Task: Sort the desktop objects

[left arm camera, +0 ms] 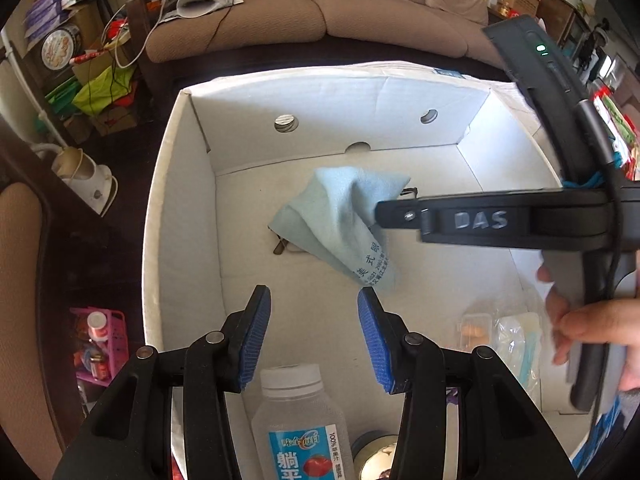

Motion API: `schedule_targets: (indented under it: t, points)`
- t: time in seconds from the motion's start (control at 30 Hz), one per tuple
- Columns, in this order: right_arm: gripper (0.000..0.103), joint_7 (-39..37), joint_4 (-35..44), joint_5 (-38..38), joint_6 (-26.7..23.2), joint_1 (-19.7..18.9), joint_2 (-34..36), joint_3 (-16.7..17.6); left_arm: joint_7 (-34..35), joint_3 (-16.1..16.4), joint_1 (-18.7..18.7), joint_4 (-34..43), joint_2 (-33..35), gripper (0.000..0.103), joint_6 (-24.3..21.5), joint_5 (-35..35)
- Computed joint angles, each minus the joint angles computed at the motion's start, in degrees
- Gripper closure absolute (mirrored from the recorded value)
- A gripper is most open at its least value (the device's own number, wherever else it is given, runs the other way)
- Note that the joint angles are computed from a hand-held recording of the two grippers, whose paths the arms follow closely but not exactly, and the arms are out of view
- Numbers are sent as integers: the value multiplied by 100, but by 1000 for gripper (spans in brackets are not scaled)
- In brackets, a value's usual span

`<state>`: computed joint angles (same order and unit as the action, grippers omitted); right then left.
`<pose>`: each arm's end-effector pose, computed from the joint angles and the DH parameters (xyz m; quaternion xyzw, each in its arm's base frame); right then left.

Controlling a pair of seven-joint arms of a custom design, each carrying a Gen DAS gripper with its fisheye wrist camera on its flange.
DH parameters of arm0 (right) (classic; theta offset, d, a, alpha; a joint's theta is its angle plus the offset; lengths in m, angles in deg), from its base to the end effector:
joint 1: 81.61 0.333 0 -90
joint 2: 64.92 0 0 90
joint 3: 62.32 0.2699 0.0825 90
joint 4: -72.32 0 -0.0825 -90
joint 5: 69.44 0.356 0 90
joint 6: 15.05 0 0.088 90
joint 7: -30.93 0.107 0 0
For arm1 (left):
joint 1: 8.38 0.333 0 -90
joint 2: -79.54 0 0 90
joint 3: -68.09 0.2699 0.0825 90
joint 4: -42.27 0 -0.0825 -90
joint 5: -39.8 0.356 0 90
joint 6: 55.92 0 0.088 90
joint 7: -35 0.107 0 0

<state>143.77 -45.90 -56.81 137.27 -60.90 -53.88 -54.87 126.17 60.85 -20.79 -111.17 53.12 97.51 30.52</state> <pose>0.5178 0.2679 0.3569 -0.6592 0.7208 0.0105 0.2143 0.3921 -0.1332 0.4048 -0.6027 0.7644 -0.1984 0.1146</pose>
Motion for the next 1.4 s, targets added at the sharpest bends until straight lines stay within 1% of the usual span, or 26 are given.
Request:
schedule_targets:
  t: [0.03, 0.07, 0.17, 0.27, 0.37, 0.5, 0.53, 0.6, 0.63, 0.67, 0.7, 0.73, 0.8, 0.87, 0.93, 0.97, 1.0, 1.03, 1.07, 1.1, 1.13, 1.17, 1.23, 1.3, 1.4]
  points:
    - [52, 164, -10, -199, -36, 32, -19, -79, 27, 33, -44, 11, 18, 57, 3, -61]
    - [52, 127, -23, -150, 10, -14, -6, -85, 55, 56, -81, 20, 33, 57, -6, -115]
    - [51, -355, 10, 485, 270, -221, 148, 65, 52, 1, -58, 34, 37, 57, -33, -67]
    - [52, -648, 272, 609, 243, -261, 418, 124, -16, -73, 51, 27, -12, 57, -51, 113]
    - [54, -1205, 404, 1200, 291, -439, 590, 346, -13, -46, 100, 20, -79, 57, -84, 195]
    - [55, -1464, 703, 1632, 261, -422, 861, 498, -94, -35, 195, 0, -172, 57, -117, 301]
    - [52, -1379, 765, 1575, 203, -353, 902, 461, -94, -14, 189, -10, -195, 57, -134, 288]
    - [52, -1130, 726, 1286, 104, -197, 835, 317, -135, -24, 198, -66, -275, 57, -153, 297]
    - [51, -865, 656, 957, 73, -58, 734, 166, -172, -39, 195, -103, -327, 57, -169, 301]
    - [50, -578, 567, 557, 50, 85, 605, 11, -232, -66, 194, -152, -386, 55, -171, 307]
    - [48, -452, 462, 301, 35, 141, 454, -48, -313, -101, 196, -205, -442, 51, -157, 316]
    - [45, -443, 333, 175, 16, 138, 285, -47, -401, -142, 192, -266, -514, 47, -164, 335]
    - [42, -321, 83, -249, -153, 189, -78, -96, -495, -151, 116, -364, -652, 47, -246, 320]
    - [37, -170, -133, -628, -282, 223, -388, -116, -698, -261, 94, -493, -873, 46, -344, 380]
    - [28, -132, -341, -800, -358, 223, -682, -84, -971, -386, 67, -656, -1156, 39, -402, 455]
    - [27, -131, -457, -855, -414, 215, -852, -73, -1144, -447, 42, -749, -1332, 32, -433, 477]
    - [23, -183, -686, -852, -424, 202, -1102, -62, -1281, -476, -16, -838, -1494, 31, -455, 482]
    - [16, -280, -851, -793, -425, 202, -1299, -45, -1406, -499, -72, -918, -1666, 29, -500, 494]
    - [13, -361, -998, -740, -438, 210, -1483, -31, -1541, -547, -104, -989, -1842, 20, -567, 536]
    - [3, -422, -1181, -704, -491, 218, -1713, -25, -1690, -611, -145, -1064, -2030, 15, -634, 578]
    - [0, -472, -1356, -683, -560, 228, -1938, -21, -1804, -638, -210, -1128, -2205, 11, -701, 608]
    - [0, -495, -1537, -692, -589, 235, -2148, -13, -1924, -663, -273, -1193, -2383, 6, -766, 632]
    - [0, -372, -1842, -825, -640, 241, -2554, 57, -2202, -726, -418, -1319, -2795, 0, -944, 656]
    - [0, -301, -2167, -830, -660, 284, -2986, 81, -2417, -743, -579, -1398, -3149, 0, -1162, 663]
    - [0, -336, -2634, -739, -786, 379, -3665, 37, -2768, -862, -791, -1425, -3588, 0, -1526, 702]
